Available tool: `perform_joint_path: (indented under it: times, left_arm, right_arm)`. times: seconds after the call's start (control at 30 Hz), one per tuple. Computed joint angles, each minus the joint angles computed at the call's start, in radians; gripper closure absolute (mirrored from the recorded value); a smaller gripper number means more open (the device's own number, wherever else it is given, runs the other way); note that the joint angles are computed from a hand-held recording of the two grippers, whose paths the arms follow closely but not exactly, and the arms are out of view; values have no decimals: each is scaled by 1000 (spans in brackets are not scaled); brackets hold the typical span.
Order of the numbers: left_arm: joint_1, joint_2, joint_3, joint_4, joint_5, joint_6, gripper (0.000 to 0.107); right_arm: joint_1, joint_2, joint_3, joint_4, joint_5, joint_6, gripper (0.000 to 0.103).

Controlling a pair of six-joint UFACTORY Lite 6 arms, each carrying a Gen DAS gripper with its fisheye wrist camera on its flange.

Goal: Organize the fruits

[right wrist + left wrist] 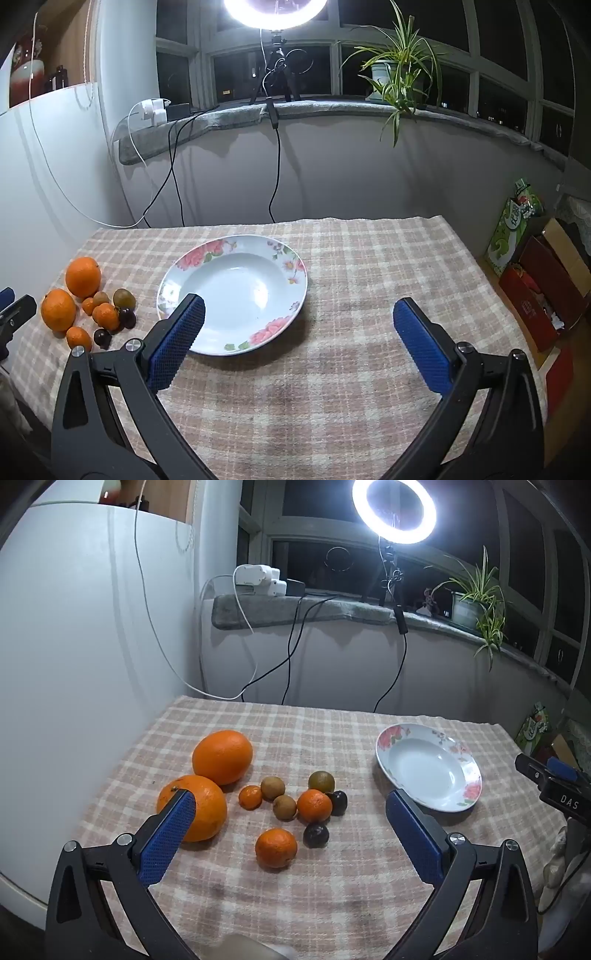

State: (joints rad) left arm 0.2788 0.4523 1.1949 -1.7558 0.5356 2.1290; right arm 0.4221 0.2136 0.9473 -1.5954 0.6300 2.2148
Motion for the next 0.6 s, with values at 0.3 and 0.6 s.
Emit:
perform_joint_path:
  times: [0.3, 0.6]
  left_arm:
    - [19, 12, -18, -10, 27, 19, 5]
    - [6, 12, 3, 42, 8, -39, 5]
  right_arm:
    - [25, 29, 39, 38, 41, -45, 0]
    - [29, 2, 39, 74, 84, -70, 0]
